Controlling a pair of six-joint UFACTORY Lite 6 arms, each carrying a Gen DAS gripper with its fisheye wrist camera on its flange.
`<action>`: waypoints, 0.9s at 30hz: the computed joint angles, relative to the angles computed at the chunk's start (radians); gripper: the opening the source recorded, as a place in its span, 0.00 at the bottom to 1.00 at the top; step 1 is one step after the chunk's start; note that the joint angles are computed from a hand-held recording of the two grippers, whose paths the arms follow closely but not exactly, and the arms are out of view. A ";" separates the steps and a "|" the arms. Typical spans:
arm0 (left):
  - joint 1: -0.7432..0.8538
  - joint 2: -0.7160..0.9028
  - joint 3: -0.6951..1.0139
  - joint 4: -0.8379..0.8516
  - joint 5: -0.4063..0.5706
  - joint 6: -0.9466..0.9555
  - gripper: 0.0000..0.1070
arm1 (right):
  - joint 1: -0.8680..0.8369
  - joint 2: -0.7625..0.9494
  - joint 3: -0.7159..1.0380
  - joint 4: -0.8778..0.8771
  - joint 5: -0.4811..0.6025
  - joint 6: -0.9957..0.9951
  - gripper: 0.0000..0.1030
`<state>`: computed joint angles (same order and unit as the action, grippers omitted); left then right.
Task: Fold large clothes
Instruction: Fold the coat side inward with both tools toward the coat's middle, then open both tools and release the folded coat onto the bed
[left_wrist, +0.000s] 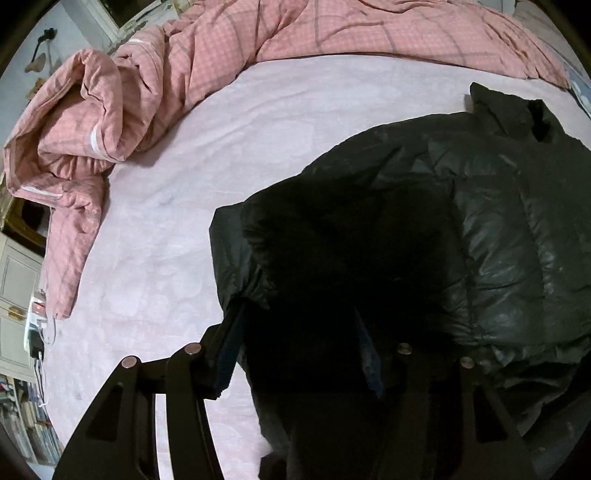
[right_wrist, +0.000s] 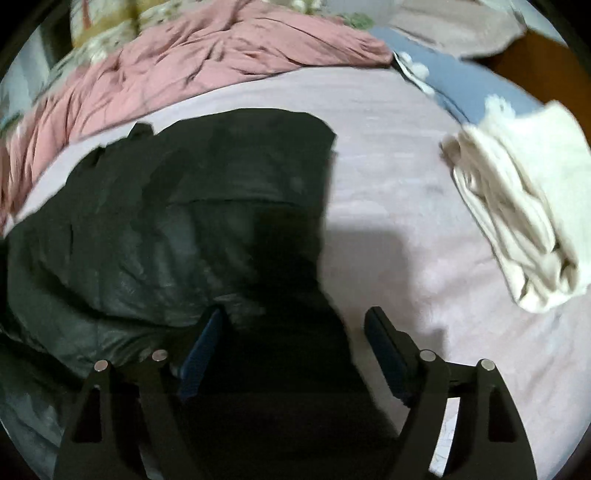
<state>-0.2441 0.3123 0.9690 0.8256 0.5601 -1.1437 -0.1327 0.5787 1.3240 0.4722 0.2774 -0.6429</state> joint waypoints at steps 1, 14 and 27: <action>0.004 -0.007 -0.009 0.006 -0.006 -0.006 0.53 | -0.003 -0.001 -0.003 -0.003 -0.009 -0.002 0.79; -0.451 -0.737 -0.407 0.401 0.197 -0.548 0.43 | -0.123 -0.655 -0.548 1.052 0.178 -1.136 0.80; -1.429 -0.624 -0.343 0.201 0.972 -1.046 0.60 | -0.408 -1.434 -1.108 0.651 0.479 -0.892 0.84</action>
